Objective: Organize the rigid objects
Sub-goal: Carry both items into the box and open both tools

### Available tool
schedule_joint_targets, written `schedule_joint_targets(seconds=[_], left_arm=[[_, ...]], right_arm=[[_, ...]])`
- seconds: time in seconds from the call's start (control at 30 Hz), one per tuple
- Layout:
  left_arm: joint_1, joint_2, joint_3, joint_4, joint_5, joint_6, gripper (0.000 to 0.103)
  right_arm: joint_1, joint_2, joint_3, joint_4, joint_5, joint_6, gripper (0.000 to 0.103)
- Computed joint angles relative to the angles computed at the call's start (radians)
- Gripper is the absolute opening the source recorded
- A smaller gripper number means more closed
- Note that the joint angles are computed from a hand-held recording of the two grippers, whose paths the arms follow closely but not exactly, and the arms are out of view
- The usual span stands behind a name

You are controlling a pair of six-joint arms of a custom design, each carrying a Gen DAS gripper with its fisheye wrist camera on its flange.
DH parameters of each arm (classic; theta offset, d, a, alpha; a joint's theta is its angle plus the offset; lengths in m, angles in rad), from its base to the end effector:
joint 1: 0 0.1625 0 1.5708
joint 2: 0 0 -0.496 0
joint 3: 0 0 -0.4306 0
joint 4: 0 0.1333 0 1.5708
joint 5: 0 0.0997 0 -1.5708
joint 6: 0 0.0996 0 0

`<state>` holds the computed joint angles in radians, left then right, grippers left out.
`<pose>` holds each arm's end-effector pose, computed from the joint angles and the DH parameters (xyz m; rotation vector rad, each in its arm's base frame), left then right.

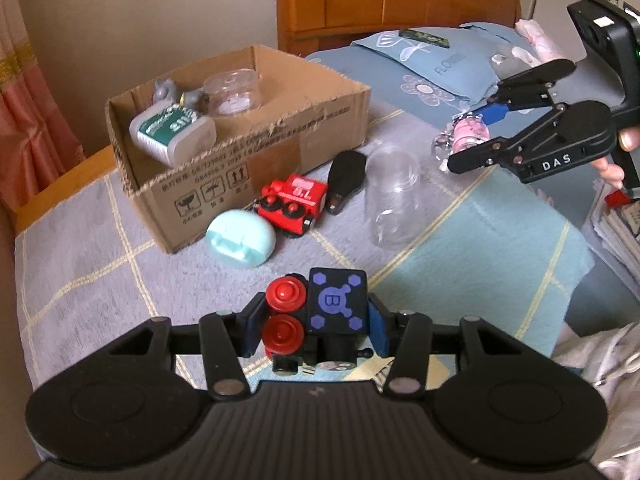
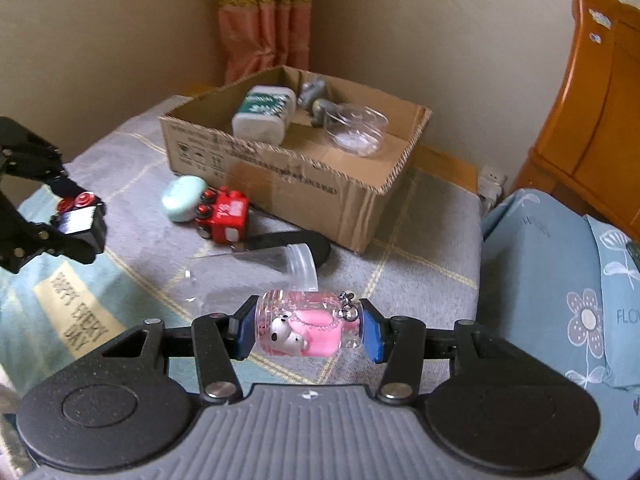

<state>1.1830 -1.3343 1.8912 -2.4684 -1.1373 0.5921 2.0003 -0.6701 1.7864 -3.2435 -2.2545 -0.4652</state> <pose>-0.0670 -0.6272 0.3652 1.1590 2.3865 -0.3941 0.3568 -0.6100 0.0707 0.8091 -2.2438 0.6626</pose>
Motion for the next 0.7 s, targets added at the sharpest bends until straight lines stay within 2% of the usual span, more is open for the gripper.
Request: schedule_joint_targets(seconds=[0.13,0.4,0.5,0.7], left_arm=[[-0.025,0.006,-0.031,0.050,0.019,-0.006,0.050],[-0.057,0.045,-0.104,0.042,0.045,-0.011,0.050],[-0.064,0.072,-0.133,-0.014,0.061,0.008,0.050],[-0.063,0.133,-0.214,-0.069,0.065,0.035,0.050]], right_arm=[[0.013,-0.012,-0.011,-0.001,0.012,-0.034,0.056],[0.033,0.002,-0.073,-0.024,0.027,-0.116,0.056],[0.039,0.019,-0.109,-0.046,0.024,-0.155,0.056],[0.038,0.040,-0.173,-0.038,0.042,-0.165,0.056]])
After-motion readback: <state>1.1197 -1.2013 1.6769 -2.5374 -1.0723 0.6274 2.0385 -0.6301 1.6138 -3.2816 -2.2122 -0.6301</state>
